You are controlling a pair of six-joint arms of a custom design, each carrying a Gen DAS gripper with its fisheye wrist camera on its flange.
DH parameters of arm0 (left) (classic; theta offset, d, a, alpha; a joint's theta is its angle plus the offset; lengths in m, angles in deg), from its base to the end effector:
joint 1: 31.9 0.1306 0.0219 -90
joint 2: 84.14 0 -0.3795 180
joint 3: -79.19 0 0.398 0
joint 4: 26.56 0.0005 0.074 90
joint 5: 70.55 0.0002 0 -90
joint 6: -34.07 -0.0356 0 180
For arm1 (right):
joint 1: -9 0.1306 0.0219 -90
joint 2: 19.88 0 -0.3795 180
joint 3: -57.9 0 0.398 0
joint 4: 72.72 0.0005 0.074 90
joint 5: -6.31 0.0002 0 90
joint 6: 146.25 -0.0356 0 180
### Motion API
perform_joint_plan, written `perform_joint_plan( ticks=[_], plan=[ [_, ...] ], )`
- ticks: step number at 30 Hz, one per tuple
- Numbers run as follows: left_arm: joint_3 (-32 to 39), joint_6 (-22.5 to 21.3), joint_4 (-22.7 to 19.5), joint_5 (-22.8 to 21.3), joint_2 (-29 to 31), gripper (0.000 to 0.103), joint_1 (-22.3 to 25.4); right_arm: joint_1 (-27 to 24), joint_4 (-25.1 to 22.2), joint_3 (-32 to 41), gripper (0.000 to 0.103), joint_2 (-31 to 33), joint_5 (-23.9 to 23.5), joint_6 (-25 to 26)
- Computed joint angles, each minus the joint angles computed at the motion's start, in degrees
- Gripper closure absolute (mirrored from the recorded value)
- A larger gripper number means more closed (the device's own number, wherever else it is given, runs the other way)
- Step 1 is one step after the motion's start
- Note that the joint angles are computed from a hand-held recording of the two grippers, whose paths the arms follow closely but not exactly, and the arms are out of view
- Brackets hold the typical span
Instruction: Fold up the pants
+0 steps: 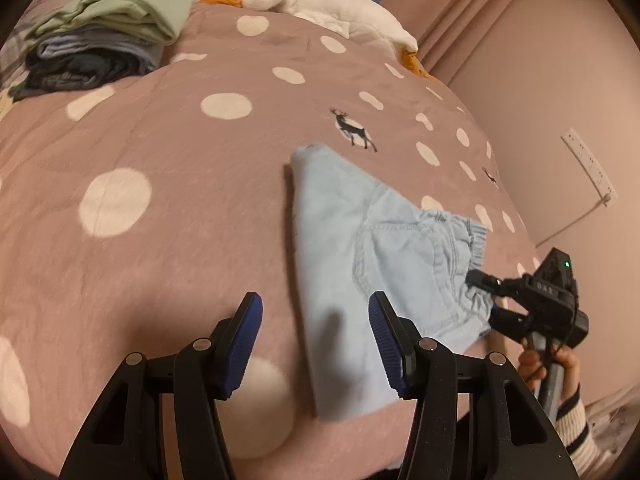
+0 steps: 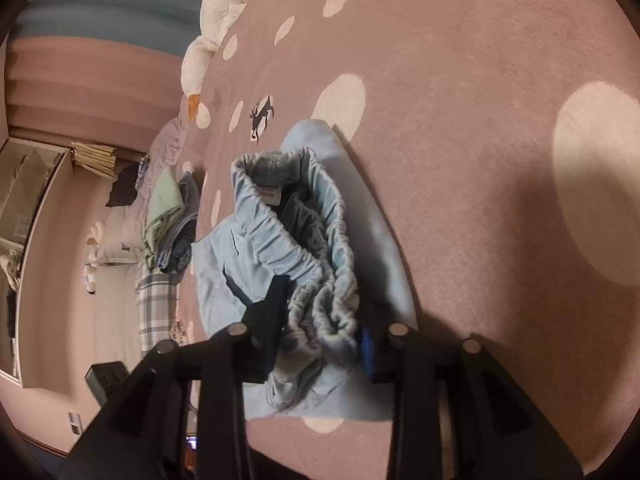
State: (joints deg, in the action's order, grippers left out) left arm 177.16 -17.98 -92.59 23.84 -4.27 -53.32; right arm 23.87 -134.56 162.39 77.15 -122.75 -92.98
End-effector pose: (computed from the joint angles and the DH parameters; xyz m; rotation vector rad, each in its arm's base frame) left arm 0.3774 -0.1515 0.5464 -0.3208 2.4628 -0.5556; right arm 0.4989 0.1552 0.4762 0.2037 2.6296 1.2033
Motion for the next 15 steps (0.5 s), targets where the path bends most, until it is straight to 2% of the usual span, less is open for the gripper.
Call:
perform_joint_plan(
  ticks=[2,4,5,8,9,10,12,14,15],
  plan=[
    [1.61,-1.27,0.57,0.72,1.55,0.049,0.49,-0.2,-3.32,1.62,0.062,-0.16,1.79,3.02],
    [3.19,-2.59,0.47,0.58,2.91,0.049,0.66,-0.23,-5.13,2.95,0.047,-0.76,5.04,4.88],
    [4.24,-3.37,0.65,1.02,3.86,0.049,0.93,-0.02,-5.77,3.78,0.043,-1.29,7.71,5.77],
    [7.41,-5.44,0.99,1.52,6.85,0.049,1.7,1.83,-4.93,4.32,0.044,-3.55,14.92,11.37],
    [8.01,-5.81,1.18,1.56,7.47,0.049,1.92,2.65,-4.31,4.23,0.053,-4.12,16.93,13.62],
    [8.64,-5.97,1.6,1.23,8.21,0.049,2.17,4.1,-2.91,3.79,0.068,-5.06,19.61,16.48],
    [9.83,-6.01,2.14,0.9,9.82,0.049,2.67,6.29,-1.24,3.08,0.079,-5.79,20.68,20.76],
    [11.45,-6.88,1.5,0.88,11.97,0.053,3.14,8.93,-1.7,3.07,0.082,-4.95,17.84,23.69],
    [12.64,-8.36,0.43,0.18,13.36,0.057,3.1,10.04,-2.19,3.38,0.088,-4.24,16.63,25.02]
  ],
)
